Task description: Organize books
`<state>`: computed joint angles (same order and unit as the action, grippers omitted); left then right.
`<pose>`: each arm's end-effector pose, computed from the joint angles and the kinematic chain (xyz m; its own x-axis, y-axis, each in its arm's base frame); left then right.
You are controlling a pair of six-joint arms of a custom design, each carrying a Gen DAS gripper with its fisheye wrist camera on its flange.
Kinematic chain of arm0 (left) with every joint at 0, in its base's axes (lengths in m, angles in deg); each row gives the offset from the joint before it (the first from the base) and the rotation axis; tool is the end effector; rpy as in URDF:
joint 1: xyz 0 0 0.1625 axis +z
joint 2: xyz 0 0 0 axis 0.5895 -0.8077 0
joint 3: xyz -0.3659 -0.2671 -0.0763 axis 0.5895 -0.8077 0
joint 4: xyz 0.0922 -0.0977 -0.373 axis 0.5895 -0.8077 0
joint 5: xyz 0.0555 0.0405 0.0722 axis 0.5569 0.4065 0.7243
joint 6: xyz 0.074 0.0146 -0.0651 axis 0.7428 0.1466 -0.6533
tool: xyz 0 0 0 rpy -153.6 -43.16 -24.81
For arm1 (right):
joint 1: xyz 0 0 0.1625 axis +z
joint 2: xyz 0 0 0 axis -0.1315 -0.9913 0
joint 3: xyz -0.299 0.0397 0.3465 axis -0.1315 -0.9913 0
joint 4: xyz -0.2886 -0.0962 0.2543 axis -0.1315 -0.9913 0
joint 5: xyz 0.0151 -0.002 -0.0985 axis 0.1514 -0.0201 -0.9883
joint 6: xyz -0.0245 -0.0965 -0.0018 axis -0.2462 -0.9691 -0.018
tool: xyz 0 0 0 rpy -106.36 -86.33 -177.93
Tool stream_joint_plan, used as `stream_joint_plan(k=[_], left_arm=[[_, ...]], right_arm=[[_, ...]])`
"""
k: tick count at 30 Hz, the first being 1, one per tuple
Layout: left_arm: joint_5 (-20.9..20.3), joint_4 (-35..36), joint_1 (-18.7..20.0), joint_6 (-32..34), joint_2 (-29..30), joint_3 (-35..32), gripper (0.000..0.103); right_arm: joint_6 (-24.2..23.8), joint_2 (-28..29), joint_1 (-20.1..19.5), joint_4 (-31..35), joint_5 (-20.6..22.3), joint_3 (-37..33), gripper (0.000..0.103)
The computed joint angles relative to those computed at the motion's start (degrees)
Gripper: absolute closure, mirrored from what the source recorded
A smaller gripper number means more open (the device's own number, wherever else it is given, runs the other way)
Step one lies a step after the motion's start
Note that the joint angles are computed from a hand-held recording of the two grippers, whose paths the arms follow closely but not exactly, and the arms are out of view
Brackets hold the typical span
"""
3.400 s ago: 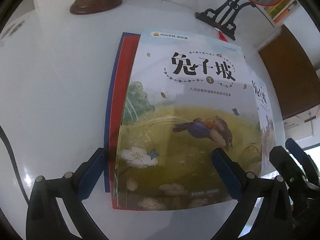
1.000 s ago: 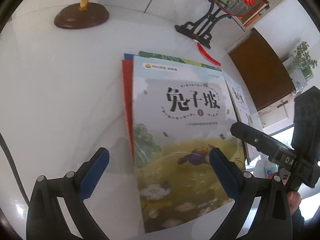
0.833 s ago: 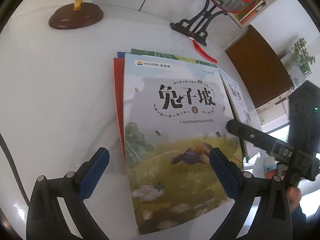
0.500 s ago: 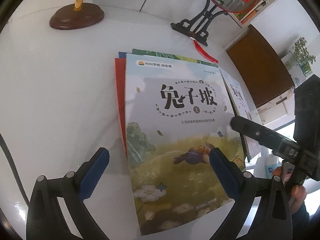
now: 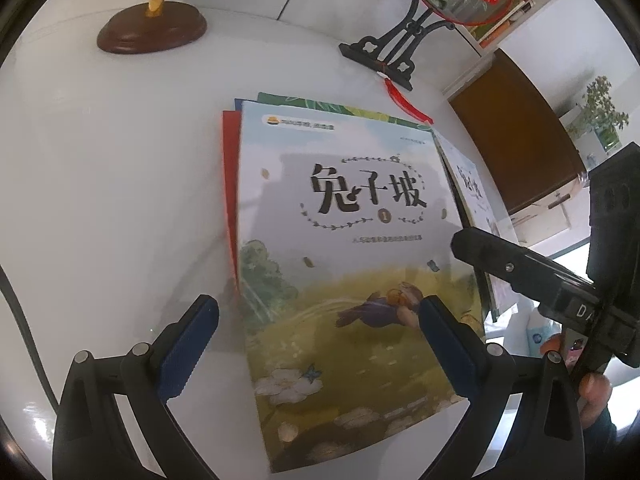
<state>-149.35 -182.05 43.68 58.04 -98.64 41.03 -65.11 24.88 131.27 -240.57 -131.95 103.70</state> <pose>0.0750 -0.4531 0.3357 -0.9244 0.2959 -0.2406 0.3437 0.9199 -0.1891 0.3758 -0.4265 -0.0789 -0.8910 -0.0513 0.4511 -0.2551 0.8785 -0.4040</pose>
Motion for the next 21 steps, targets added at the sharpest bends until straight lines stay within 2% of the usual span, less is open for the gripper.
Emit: stream_joint_plan(k=[7,11,17,21], left_arm=[[0.93,-0.31,-1.08,-0.03,-0.03,0.72,0.004],[1.56,0.11,-0.95,-1.59,-1.02,0.75,0.004],[5.48,-0.88,-1.76,-3.26,-2.43,2.36,0.003],[1.97,1.65,-0.02,-4.36,-4.69,2.16,0.003]], right_arm=[[-0.24,0.08,-0.31,0.33,0.24,-0.04,0.064],[-1.14,0.03,-0.19,2.15,0.74,-0.6,0.067],[-0.37,-0.86,-1.17,-2.02,8.44,2.04,0.067],[3.81,-1.86,-3.78,-8.4,17.36,6.44,0.067]])
